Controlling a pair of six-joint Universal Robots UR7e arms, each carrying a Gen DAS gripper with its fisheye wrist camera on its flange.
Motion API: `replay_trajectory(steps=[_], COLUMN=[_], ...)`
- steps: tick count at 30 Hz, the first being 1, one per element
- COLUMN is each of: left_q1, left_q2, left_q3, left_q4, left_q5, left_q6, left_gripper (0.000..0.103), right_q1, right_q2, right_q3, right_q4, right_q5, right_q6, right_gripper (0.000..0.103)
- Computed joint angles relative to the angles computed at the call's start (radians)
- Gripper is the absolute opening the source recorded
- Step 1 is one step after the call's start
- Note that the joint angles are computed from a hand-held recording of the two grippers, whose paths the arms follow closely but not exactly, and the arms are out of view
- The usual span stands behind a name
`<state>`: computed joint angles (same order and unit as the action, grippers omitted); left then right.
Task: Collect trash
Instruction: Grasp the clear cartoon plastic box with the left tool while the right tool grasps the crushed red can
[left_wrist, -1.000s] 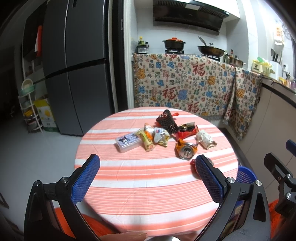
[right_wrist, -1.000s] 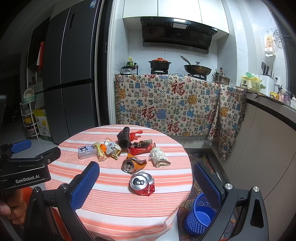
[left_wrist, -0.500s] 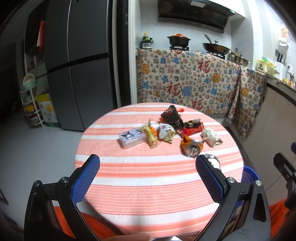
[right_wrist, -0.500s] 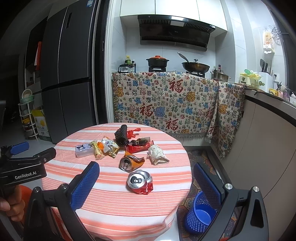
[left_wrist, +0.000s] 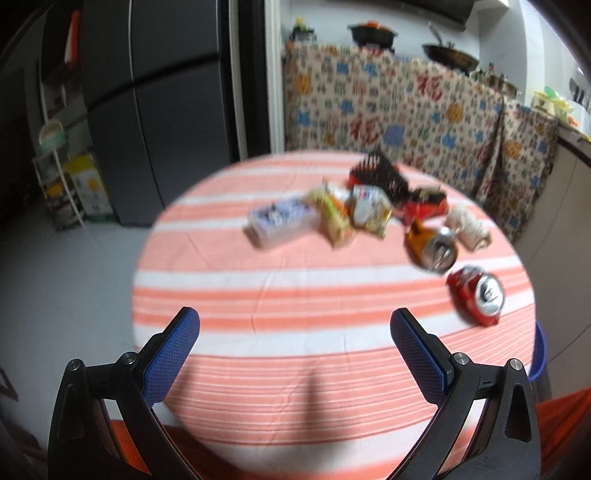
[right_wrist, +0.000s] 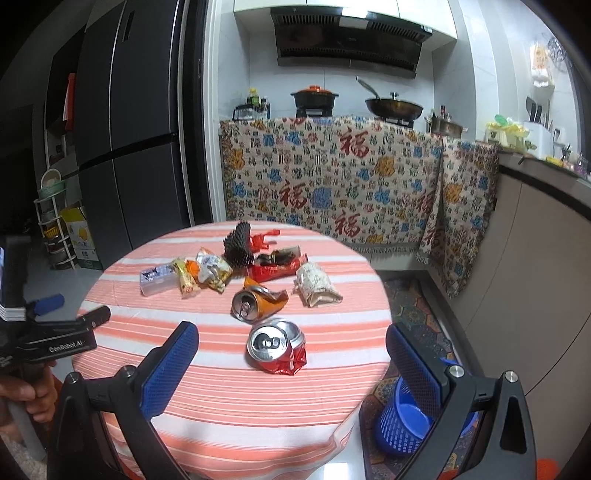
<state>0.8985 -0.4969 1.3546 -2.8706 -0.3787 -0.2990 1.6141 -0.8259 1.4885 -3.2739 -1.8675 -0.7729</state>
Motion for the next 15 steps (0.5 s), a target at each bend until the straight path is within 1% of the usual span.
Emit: replay_trajectory(steps=[2, 5, 8, 10, 15], left_q1=[0.021, 0.045, 0.076, 0.095, 0.136], left_q2=[0.008, 0.027, 0.034, 0.047, 0.091], left_q3=[-0.016, -0.055, -0.103, -0.143, -0.244], left_q4=[0.050, 0.125, 0.221, 0.268, 0.365], left_q5=[-0.025, -0.040, -0.093, -0.119, -0.139], left_q6=[-0.024, -0.044, -0.094, -0.101, -0.080], left_gripper=[0.103, 0.103, 0.103, 0.103, 0.103], right_q1=[-0.012, -0.035, -0.056, -0.067, -0.084], right_q2=[0.017, 0.049, 0.087, 0.114, 0.179], right_q3=[-0.020, -0.060, -0.106, -0.136, -0.229], right_q4=[0.026, 0.085, 0.136, 0.161, 0.266], right_q5=[0.004, 0.006, 0.003, -0.005, -0.035], right_q6=[0.008, 0.028, 0.039, 0.034, 0.048], right_gripper=[0.103, 0.103, 0.103, 0.103, 0.103])
